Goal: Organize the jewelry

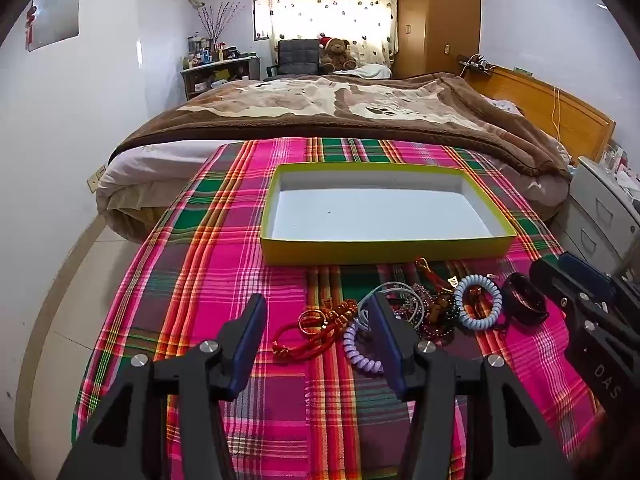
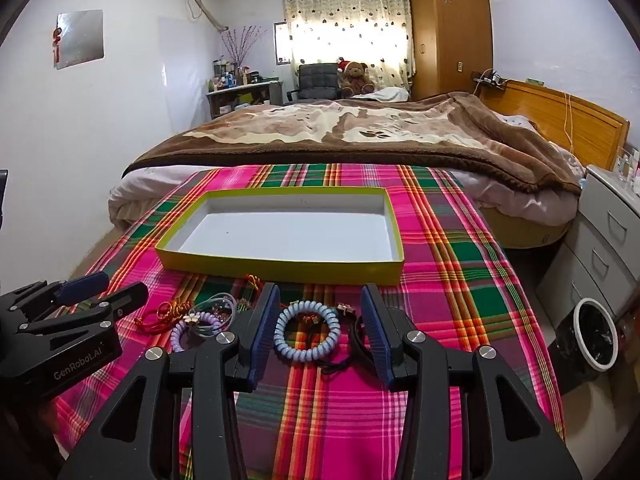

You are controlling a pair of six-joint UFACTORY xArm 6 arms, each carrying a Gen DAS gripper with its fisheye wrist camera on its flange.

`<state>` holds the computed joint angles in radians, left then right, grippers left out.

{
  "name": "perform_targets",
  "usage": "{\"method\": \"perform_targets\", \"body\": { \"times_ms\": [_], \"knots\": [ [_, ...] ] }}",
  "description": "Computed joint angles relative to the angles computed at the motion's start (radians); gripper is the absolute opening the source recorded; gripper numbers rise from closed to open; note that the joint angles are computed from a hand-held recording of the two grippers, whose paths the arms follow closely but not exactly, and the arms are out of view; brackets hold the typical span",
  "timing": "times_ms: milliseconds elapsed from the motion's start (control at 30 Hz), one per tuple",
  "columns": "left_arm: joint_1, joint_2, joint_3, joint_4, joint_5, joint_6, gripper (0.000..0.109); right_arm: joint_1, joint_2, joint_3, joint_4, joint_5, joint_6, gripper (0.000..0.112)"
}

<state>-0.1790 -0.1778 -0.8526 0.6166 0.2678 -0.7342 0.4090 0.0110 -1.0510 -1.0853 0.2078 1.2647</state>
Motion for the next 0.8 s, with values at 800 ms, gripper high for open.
{"method": "perform_targets", "body": {
  "times_ms": [800],
  "knots": [
    [-0.007, -0.009, 0.010, -0.067, 0.001, 0.043, 0.055, 0.007, -0.006, 0.006, 0.053, 0.011, -0.043, 0.043]
  ]
}}
